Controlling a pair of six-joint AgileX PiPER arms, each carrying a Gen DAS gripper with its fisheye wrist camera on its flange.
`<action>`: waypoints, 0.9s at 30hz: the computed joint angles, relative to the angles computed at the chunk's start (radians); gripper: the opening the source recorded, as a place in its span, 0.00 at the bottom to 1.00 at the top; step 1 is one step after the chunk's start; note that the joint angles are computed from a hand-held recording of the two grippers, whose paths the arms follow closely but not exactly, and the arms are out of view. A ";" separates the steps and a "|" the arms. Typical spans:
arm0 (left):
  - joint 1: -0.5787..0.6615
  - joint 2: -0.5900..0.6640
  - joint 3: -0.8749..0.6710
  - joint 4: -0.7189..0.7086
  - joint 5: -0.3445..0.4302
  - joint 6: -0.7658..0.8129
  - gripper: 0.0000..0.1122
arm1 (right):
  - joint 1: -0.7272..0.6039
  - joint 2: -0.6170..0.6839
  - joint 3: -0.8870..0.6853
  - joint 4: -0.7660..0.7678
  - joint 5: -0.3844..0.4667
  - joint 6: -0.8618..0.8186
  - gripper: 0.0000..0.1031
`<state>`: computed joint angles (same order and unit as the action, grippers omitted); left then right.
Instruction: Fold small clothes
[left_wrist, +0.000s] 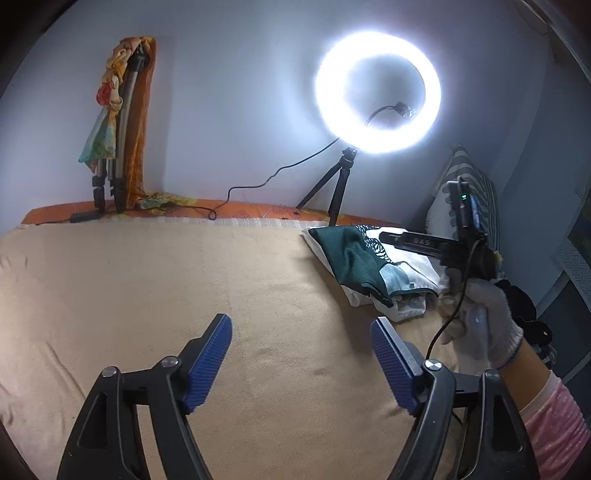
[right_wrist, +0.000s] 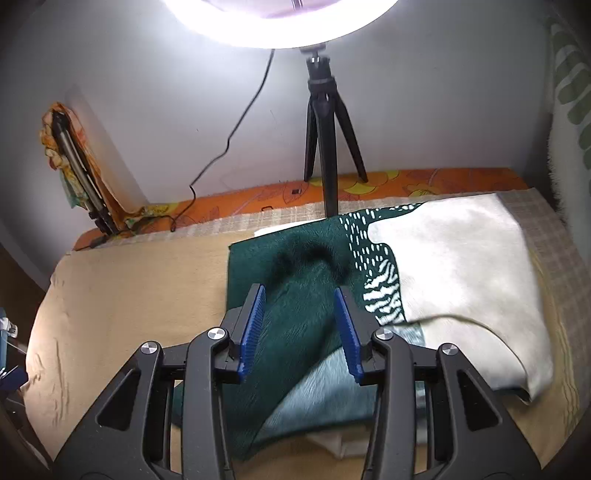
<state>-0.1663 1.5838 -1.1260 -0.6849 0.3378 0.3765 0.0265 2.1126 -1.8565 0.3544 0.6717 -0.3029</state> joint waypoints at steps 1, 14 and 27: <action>0.003 -0.014 0.006 0.010 0.012 -0.004 0.79 | 0.002 -0.045 0.053 -0.003 -0.019 0.003 0.40; -0.012 -0.314 0.216 0.089 0.017 -0.016 0.89 | 0.172 -0.603 0.567 -0.506 -0.172 0.549 0.75; -0.039 -0.548 0.318 0.348 0.027 -0.242 0.91 | 0.483 -0.904 0.772 -1.072 0.001 1.136 1.00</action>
